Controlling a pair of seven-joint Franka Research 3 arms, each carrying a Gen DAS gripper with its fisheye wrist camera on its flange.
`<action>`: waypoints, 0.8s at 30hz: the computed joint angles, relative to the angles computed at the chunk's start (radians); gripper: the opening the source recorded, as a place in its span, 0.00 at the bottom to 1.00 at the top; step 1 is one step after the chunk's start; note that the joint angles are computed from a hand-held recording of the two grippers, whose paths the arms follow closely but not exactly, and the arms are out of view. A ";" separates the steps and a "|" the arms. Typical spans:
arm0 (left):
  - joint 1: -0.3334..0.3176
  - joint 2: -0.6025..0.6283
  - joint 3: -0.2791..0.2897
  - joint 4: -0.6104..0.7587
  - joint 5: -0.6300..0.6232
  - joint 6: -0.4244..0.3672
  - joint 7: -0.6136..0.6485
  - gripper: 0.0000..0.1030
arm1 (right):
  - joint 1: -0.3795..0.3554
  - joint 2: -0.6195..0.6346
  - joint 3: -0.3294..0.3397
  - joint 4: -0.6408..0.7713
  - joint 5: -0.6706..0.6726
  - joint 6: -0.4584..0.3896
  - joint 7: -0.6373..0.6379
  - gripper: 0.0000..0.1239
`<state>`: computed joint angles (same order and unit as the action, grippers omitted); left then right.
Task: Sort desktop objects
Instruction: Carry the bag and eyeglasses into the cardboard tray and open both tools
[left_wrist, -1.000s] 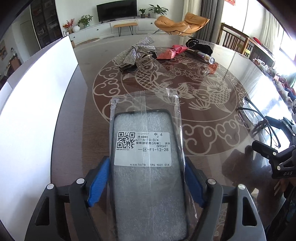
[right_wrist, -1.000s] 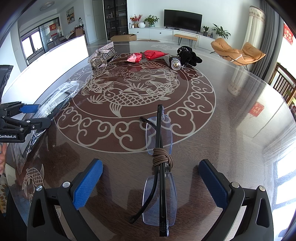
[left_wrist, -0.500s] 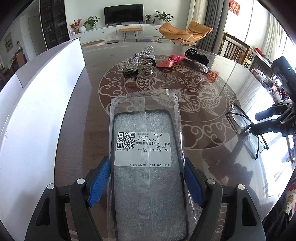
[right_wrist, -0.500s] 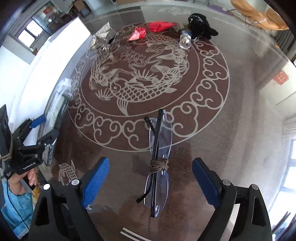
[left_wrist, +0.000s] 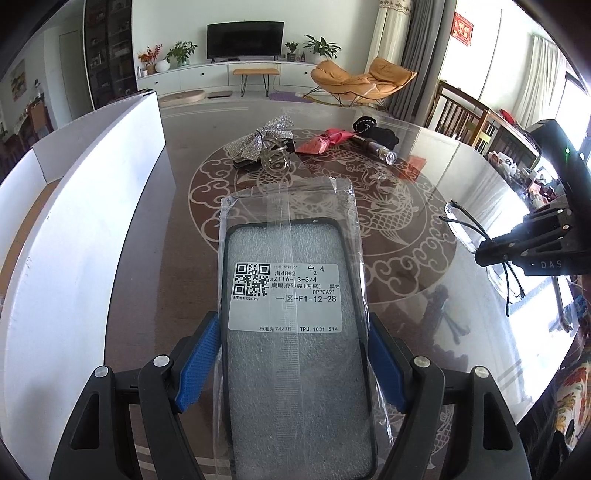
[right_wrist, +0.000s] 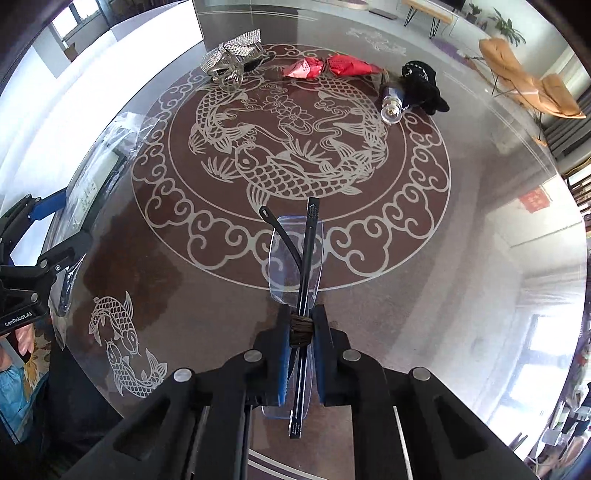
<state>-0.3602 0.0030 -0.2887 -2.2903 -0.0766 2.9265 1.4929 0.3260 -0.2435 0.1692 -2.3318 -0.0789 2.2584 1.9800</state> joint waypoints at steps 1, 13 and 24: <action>0.000 -0.004 -0.001 0.001 -0.033 0.002 0.024 0.73 | 0.001 -0.003 0.002 0.005 0.001 -0.002 0.006 0.10; 0.015 -0.199 0.157 0.012 -0.380 -0.031 0.298 0.73 | 0.048 0.115 0.036 0.310 -0.004 0.100 0.003 0.10; 0.304 -0.195 0.221 0.014 0.068 -0.126 -0.017 0.73 | 0.299 0.632 0.053 0.952 0.038 0.193 -0.115 0.10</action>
